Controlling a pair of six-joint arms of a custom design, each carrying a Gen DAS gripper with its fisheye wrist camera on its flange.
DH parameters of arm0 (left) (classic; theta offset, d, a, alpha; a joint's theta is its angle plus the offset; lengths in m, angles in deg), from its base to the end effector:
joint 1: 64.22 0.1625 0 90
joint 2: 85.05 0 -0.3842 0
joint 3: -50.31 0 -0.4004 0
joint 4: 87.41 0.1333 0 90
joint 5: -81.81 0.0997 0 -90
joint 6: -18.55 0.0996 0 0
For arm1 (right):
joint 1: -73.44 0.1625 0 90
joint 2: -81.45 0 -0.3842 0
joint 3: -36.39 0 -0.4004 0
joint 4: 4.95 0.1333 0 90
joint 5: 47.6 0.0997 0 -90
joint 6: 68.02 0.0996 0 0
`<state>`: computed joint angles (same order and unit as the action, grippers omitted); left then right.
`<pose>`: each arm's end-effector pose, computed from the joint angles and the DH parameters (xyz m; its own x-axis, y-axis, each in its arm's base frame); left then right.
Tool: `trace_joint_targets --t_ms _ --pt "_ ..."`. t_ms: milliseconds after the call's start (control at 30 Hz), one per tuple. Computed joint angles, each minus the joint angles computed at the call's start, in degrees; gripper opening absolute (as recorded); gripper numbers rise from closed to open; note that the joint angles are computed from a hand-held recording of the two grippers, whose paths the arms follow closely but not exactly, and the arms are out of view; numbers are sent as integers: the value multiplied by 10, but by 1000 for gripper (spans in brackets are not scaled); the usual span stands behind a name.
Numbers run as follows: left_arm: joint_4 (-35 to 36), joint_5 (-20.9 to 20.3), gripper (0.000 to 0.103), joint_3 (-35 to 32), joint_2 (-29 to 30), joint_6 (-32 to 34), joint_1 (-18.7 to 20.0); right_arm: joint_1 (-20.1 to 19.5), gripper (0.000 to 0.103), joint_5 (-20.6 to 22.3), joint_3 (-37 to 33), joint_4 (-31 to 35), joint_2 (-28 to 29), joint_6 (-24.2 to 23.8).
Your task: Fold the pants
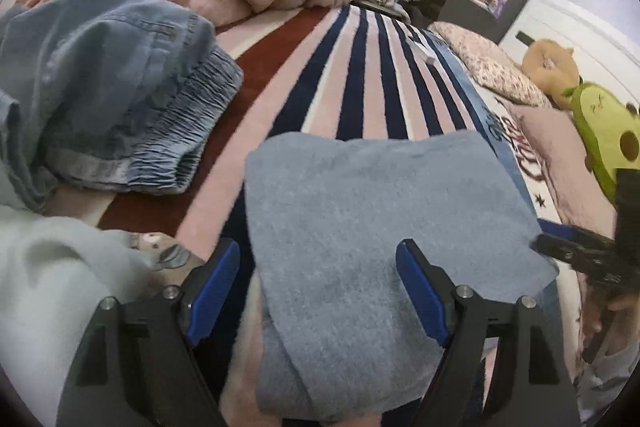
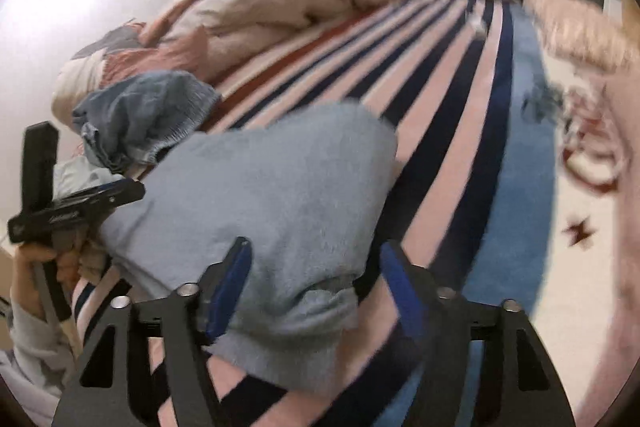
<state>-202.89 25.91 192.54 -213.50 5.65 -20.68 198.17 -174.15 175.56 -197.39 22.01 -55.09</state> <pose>-0.0613 -0.3192 0.3075 -0.7948 0.3582 -0.4899 0.5462 0.7740 -0.3202 0.2828 -0.2780 0.0640 -0.8887 -0.0923 0.4490 -0.3352 0.7990 -0.4992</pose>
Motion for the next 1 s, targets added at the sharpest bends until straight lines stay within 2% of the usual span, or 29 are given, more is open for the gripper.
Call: trace_joint_targets --t_ms 67,100,167,200,267,333,433,500,600,700,767,833,900,933,1000 --pt "6 9 77 0 10 -4 1 -29 72 37 5 -19 14 11" --pt "9 10 77 1 15 -7 2 -46 72 68 9 -41 22 13" --pt "8 1 77 4 16 -6 5 -65 55 111 14 -66 38 10" --pt "6 -8 77 5 18 -3 7 -59 51 102 11 -73 46 3" --pt "6 -15 78 6 24 2 11 -45 30 87 11 -80 50 0" --pt "8 -24 79 9 24 3 14 -27 21 66 12 -86 50 4" --pt "24 -52 79 11 15 1 10 12 17 23 19 -73 40 41" --pt "45 -87 79 16 -3 18 -6 38 17 0 33 -54 23 78" --pt "86 -135 79 27 -34 8 -32 91 16 -46 58 19 -21 164" --pt "125 -191 79 42 -68 -7 -62 143 16 -76 97 129 -95 293" --pt "143 -223 79 52 -88 -14 -84 184 16 -96 115 232 -150 400" --pt "151 -230 79 57 -96 -22 -103 221 17 -98 133 315 -199 503" --pt "151 -222 79 59 -97 -40 -117 236 21 -90 139 353 -214 553" --pt "146 -219 79 56 -92 -46 -116 243 28 -92 139 370 -214 575" --pt "118 -219 79 47 -72 -44 -103 257 34 -107 136 399 -219 606"
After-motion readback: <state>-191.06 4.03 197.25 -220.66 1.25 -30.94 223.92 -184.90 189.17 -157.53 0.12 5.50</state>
